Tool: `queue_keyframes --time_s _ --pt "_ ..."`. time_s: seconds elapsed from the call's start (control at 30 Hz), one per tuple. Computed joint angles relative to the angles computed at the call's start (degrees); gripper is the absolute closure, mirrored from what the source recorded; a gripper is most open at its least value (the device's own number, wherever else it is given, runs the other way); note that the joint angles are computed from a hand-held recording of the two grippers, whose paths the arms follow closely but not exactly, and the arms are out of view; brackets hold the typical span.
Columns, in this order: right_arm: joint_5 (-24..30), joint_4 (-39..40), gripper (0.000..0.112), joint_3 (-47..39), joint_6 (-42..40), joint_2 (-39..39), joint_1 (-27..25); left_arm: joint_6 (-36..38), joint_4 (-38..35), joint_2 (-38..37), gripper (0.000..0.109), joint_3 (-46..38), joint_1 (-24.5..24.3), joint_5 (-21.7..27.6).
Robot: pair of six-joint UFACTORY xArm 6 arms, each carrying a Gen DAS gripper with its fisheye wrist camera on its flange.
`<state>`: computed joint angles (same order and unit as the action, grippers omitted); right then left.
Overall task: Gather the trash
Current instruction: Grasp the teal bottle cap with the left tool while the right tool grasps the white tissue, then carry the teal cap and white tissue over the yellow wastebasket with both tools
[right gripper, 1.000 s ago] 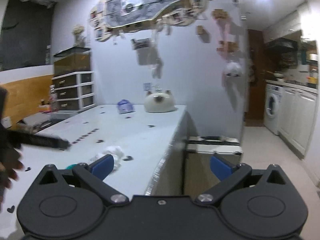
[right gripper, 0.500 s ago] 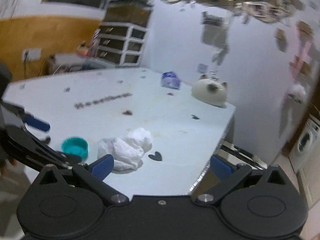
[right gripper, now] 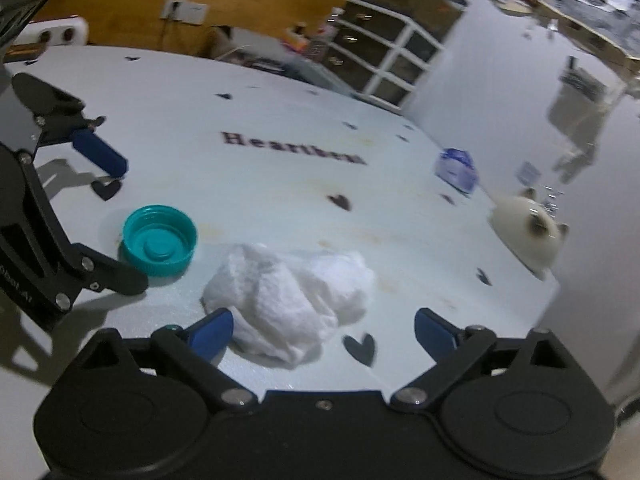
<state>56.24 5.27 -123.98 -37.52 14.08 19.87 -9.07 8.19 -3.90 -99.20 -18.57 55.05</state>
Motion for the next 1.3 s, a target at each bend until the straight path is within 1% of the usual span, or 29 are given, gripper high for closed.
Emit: queue_keyframes --time_s 0.07,0.17,0.23,0.3,0.37,0.4,0.47,0.5,0.57,0.6,0.67,0.7,0.77,0.8,0.87,0.9,1.0,1.17,1.2,1.23,1.3 --pt "1.1 1.3 0.020 -2.5 -0.8 2.0 0.0 0.1 -0.2 -0.1 0.006 0.5 0.1 -0.9" --pt "2.0 3.8 0.020 -6.9 -0.3 5.3 -0.6 0.1 -0.3 0.0 0.006 0.4 0.2 -0.8" --pt "2.7 5.2 0.021 -9.7 0.3 7.5 -0.9 -0.4 0.2 -0.6 0.006 1.7 0.1 -2.2" --pt "3.1 7.2 0.026 -11.7 1.1 9.1 -1.1 -0.5 0.3 -1.0 0.006 2.4 0.1 -2.9" --pt "2.8 9.0 0.037 -12.6 2.5 10.2 -1.3 -0.4 -0.1 -1.1 0.006 2.5 0.2 -3.2" --pt "2.6 9.4 0.040 -13.0 3.7 10.6 -1.2 -0.4 -0.6 -1.3 0.006 2.8 0.4 -3.6" --pt "3.7 10.4 0.048 -15.0 7.2 12.0 -1.4 -0.7 -2.4 -1.9 0.006 3.9 1.0 -5.3" --pt "3.7 10.9 0.050 -14.9 8.5 12.1 -1.5 -0.5 -3.7 -2.4 0.007 4.8 1.3 -6.9" --pt "2.0 12.1 0.055 -11.3 9.8 10.1 -1.6 -0.2 -3.2 -2.9 0.013 5.6 1.2 -8.7" --pt "0.8 13.0 0.061 -9.0 9.6 8.9 -1.7 0.5 -2.9 -2.9 0.018 5.8 0.9 -9.4" --pt "-1.9 13.6 0.070 -4.3 10.0 6.2 -1.5 2.1 -3.4 -2.9 0.025 5.9 0.7 -9.8" --pt "-3.0 13.4 0.072 -2.5 10.5 5.2 -1.4 3.1 -3.6 -2.8 0.028 5.8 0.4 -9.7" --pt "-5.0 12.2 0.080 0.6 11.9 3.3 -1.0 4.9 -4.2 -2.2 0.031 5.1 0.2 -9.2" --pt "-5.6 11.7 0.082 1.6 12.9 2.7 -0.9 5.7 -4.3 -2.1 0.034 5.0 0.0 -9.2" --pt "-6.8 10.4 0.087 3.5 15.1 1.4 -0.7 6.9 -4.6 -1.9 0.035 5.0 -0.2 -9.4" --pt "-7.0 10.0 0.088 3.6 15.9 1.3 -0.7 7.6 -5.0 -1.9 0.036 5.0 -0.3 -9.2" --pt "-8.0 9.7 0.089 5.7 18.2 -0.1 -0.9 8.6 -5.6 -1.5 0.045 4.4 -0.4 -8.4" --pt "-11.8 6.7 0.091 11.5 22.5 -4.0 -0.4 8.4 -6.7 -0.9 0.047 3.8 -0.2 -7.8" --pt "-12.0 6.3 0.092 12.2 23.2 -4.5 -0.3 8.1 -6.5 -1.0 0.051 3.8 -0.2 -7.9" --pt "-12.2 5.6 0.092 12.9 24.0 -5.1 -0.1 7.9 -6.3 -1.0 0.059 3.9 -0.2 -8.2" --pt "-12.6 3.5 0.093 14.4 26.3 -6.2 0.4 7.1 -5.5 -1.1 0.058 4.1 -0.3 -8.3"
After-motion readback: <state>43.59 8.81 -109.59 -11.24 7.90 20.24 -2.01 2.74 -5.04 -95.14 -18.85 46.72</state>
